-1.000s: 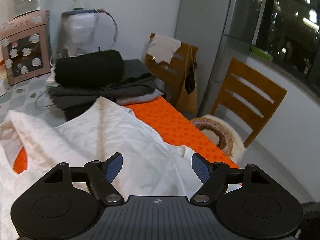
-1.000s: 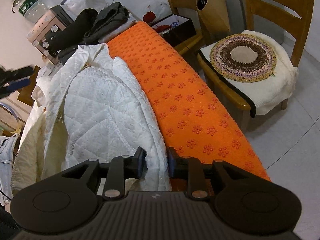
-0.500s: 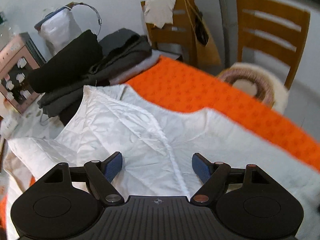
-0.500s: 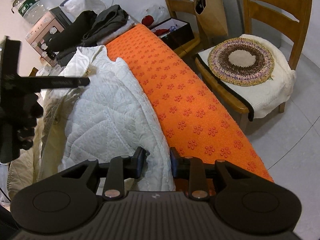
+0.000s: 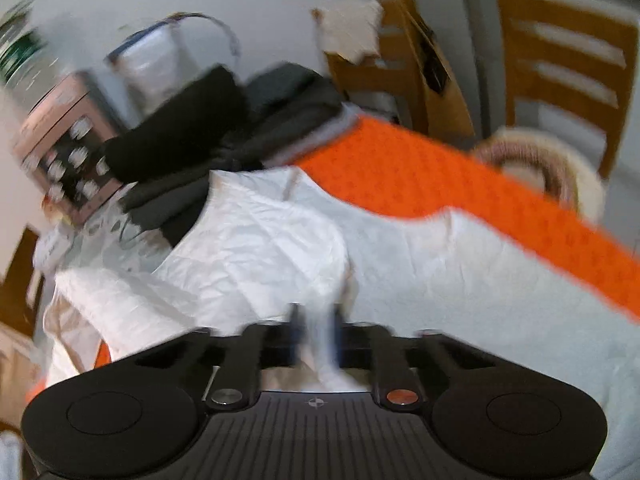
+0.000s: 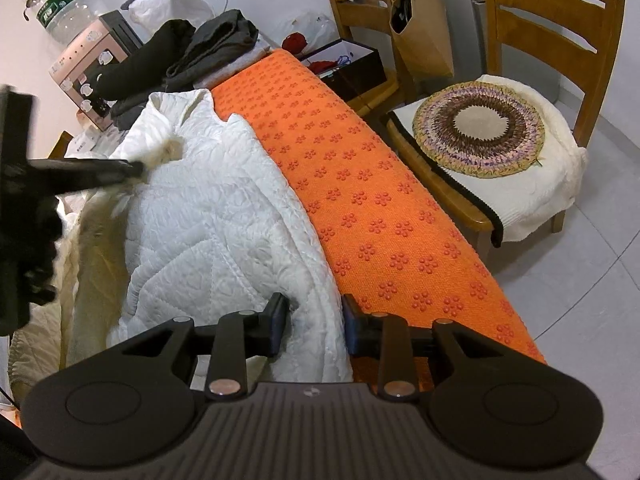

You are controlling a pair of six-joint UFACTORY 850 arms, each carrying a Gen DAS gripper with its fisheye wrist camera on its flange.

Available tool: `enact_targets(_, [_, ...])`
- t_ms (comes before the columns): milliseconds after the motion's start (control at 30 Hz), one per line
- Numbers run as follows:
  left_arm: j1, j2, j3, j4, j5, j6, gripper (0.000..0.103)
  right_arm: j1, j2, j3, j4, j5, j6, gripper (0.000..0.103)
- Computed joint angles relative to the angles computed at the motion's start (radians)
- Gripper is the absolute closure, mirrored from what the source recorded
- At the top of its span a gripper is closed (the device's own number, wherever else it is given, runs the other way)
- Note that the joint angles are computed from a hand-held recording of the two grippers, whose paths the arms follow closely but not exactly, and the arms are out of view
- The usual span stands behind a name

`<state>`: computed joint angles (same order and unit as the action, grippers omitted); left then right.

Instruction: Fold clothes

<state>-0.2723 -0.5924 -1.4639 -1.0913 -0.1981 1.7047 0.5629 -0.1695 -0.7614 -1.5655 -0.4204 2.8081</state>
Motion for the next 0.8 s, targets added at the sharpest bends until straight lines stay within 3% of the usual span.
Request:
enact_targets(167, [0.123,-0.021,-0.108,-0.13,-0.277,-0.252,0.096,0.007,-0.001,0.0,0.009,-0.01,0.003,0.068])
enact_targets(367, [0.248,-0.125,-0.264,-0.093,-0.468,-0.634,0.096,0.011,-0.001,0.001,0.01,-0.015,0.009,0.068])
enact_targets(433, [0.276,-0.16,-0.306,-0.051,-0.493,-0.771,0.096,0.009,0.0,0.004,0.0,-0.013,0.019,0.068])
enact_targets(600, [0.3,-0.248,-0.396,0.136,-0.467,-1.039,0.096,0.01,-0.001,0.006,-0.012,-0.016,0.034,0.068])
enact_targets(800, [0.266,-0.276,-0.413,0.284,-0.406,-1.044,0.088,0.014,-0.004,-0.003,0.041,-0.02,-0.03,0.066])
